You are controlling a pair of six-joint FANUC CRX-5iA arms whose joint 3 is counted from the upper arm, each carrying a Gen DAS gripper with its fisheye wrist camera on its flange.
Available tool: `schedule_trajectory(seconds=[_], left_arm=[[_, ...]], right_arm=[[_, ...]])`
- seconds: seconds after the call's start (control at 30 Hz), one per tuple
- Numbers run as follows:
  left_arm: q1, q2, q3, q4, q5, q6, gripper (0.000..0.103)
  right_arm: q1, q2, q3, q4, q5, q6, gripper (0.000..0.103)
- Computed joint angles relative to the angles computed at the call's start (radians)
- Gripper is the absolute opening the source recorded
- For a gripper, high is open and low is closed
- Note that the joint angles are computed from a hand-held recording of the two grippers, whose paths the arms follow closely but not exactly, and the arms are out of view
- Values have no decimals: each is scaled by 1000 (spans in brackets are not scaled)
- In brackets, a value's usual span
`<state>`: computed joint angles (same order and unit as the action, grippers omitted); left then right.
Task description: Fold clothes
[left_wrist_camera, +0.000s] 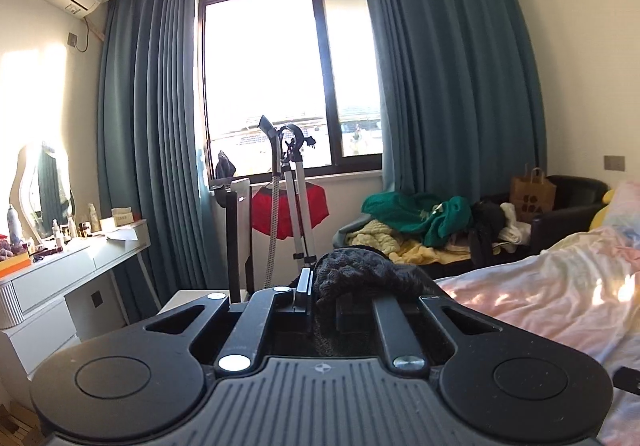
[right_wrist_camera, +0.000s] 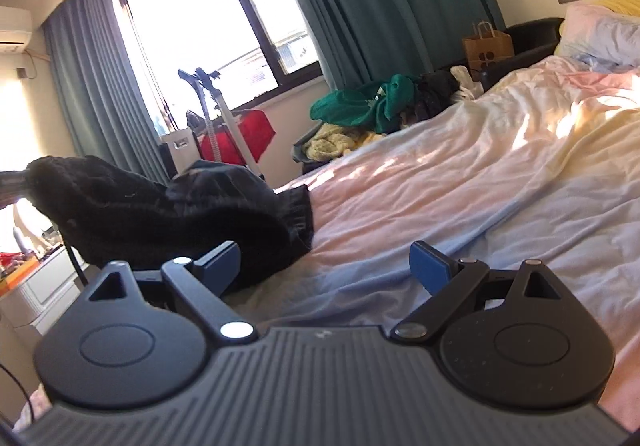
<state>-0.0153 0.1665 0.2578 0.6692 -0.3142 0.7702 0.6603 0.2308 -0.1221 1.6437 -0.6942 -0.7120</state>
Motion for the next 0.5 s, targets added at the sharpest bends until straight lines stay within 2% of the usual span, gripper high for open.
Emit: schedule_trajectory(seconds=[0.03,0.13,0.23,0.3,0.33,0.4,0.5], left_arm=[[14,-43,-65,88,-1,-78,10],[69,-142,-205,216,-22,-177,10],[151,-183,-263,164,-78,-95,10],[200,-182,-272,103,-109,-7,10],[217,-177,-277,77,-113,28,10],[250,-163,-286,51,-107,74,10],[299,-122,-236,-31,-170,229,10]], right_arm=[[0,-2,-5,47,-6,-14,93],[15,-9,-6,113,-3,18,93],[52,-7,20,24,26,186,93],[73,-2,42,-74,81,309,93],[93,8,66,-163,94,388,93],[136,32,127,-362,97,534,93],[178,68,203,-576,96,728,93]])
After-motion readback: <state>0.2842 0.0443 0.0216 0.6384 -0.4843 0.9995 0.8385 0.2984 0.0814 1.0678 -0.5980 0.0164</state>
